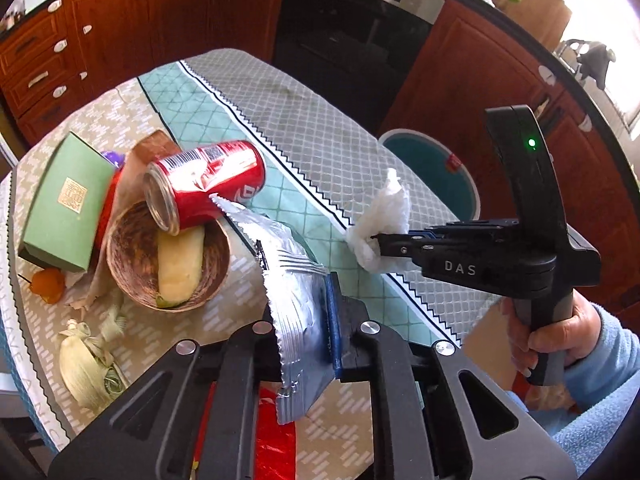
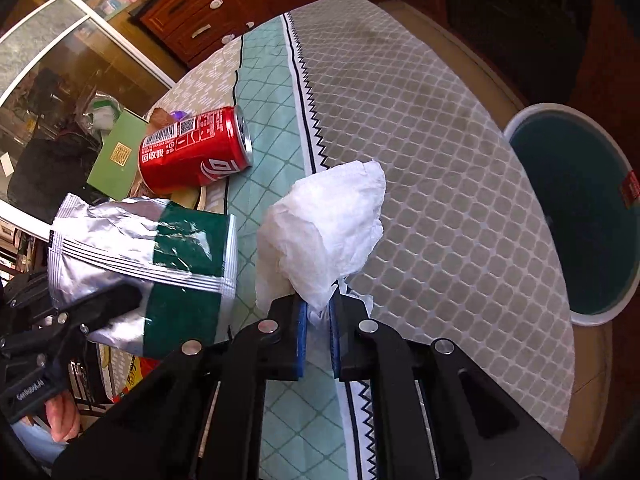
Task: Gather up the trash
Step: 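Carry the tissue and snack bag over the bin and open both tools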
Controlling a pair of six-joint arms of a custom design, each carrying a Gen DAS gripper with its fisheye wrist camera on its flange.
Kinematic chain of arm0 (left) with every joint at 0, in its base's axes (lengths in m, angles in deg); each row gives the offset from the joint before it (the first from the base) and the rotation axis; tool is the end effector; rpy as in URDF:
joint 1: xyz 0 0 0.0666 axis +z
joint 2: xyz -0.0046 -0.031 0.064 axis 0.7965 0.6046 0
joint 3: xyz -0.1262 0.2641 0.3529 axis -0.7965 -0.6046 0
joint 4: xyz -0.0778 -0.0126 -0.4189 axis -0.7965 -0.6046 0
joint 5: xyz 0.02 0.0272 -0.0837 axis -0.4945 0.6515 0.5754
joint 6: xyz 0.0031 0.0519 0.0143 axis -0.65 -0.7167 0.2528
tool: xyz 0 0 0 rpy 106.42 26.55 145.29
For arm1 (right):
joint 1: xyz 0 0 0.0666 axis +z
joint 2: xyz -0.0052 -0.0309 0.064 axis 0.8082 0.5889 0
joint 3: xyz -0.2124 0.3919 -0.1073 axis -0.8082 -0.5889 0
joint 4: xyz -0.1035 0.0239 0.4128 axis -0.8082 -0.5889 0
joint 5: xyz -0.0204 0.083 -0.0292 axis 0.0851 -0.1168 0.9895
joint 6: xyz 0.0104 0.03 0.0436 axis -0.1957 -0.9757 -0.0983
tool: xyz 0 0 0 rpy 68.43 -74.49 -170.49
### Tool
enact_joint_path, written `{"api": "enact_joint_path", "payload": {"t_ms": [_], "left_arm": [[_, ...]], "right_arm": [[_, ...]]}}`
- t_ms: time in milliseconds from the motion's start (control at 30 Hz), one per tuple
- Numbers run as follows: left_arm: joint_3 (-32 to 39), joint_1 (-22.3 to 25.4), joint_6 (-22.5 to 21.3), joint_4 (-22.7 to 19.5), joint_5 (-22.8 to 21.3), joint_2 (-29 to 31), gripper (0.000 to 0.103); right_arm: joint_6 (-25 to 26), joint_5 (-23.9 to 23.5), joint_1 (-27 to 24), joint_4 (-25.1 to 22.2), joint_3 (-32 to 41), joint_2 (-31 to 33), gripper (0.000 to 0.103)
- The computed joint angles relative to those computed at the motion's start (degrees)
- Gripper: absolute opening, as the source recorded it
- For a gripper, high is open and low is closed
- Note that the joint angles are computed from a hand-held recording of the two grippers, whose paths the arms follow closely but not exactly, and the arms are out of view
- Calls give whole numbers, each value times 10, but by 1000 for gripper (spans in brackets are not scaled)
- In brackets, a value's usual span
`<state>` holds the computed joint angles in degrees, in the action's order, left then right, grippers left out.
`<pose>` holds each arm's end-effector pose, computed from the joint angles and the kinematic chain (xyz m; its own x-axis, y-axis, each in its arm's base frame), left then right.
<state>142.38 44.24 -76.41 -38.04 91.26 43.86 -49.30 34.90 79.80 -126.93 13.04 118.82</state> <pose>0.5177 -0.0903 0.5119 -0.8125 0.3274 -0.4823 0.4657 0.8622 -0.1993 0.5480 0.2737 0.4391 -0.9395 0.0662 -0.3360 -0.0768 0.9154 0.3952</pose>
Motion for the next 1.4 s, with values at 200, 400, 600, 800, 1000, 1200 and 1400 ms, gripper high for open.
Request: {"api": "enact_joint_path", "payload": {"t_ms": [200, 400, 600, 800, 1000, 1200, 1400], "left_arm": [[42, 3, 44, 5, -23, 12, 12], [74, -23, 58, 13, -16, 21, 12], [118, -80, 63, 14, -15, 58, 12], [166, -142, 65, 9, -33, 106, 12], [199, -181, 75, -3, -30, 152, 12], [238, -200, 61, -25, -38, 200, 12], [275, -209, 56, -49, -47, 241, 12]], "right_arm": [[-9, 2, -13, 25, -23, -32, 9], [-13, 19, -40, 41, -44, -68, 9], [-10, 39, -87, 45, -65, -102, 9], [2, 54, -135, 37, -84, -123, 9], [15, 47, -169, 26, -98, -123, 9], [17, 41, -189, 24, -103, -112, 9], [12, 27, -201, 25, -102, -89, 9]]}}
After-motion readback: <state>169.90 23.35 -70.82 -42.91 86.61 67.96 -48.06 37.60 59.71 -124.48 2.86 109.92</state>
